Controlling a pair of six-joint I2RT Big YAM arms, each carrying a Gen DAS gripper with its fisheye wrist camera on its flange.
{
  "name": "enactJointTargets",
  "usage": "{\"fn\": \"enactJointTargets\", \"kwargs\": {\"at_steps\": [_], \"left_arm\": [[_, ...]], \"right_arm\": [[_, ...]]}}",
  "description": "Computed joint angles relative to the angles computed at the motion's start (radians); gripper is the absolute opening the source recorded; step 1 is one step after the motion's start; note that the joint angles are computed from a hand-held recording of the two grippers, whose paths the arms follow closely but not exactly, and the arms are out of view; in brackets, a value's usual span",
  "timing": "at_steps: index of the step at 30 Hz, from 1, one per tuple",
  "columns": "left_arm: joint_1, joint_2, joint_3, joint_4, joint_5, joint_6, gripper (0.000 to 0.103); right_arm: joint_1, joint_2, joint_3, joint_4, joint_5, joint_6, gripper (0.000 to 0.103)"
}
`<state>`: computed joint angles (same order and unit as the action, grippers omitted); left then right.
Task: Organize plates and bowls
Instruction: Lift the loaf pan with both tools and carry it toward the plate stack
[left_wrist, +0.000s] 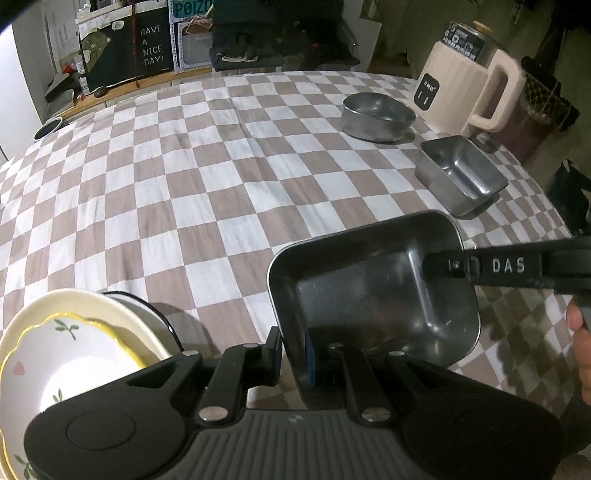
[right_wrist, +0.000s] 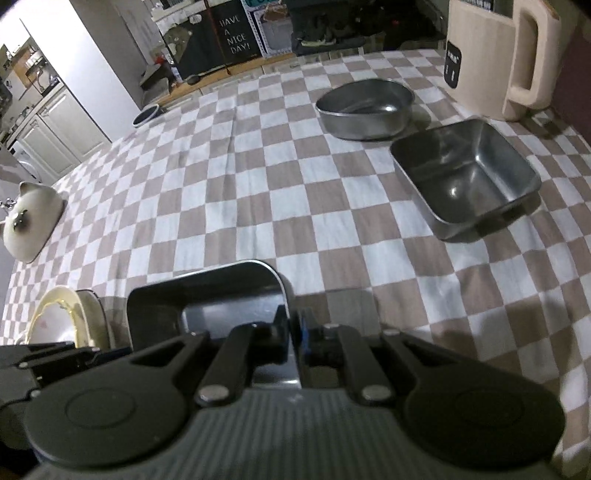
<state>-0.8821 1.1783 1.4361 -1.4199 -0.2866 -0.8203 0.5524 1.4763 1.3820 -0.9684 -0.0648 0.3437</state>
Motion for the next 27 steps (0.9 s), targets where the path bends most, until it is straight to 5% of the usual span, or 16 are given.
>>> {"fn": "enactJointTargets", "kwargs": {"at_steps": [27], "left_arm": [[0.044,0.044,-0.001,0.034,0.032,0.111,0.014]], "right_arm": [[-0.033,0.080,0.043,-0.014,-0.036,-0.012,0.004]]}}
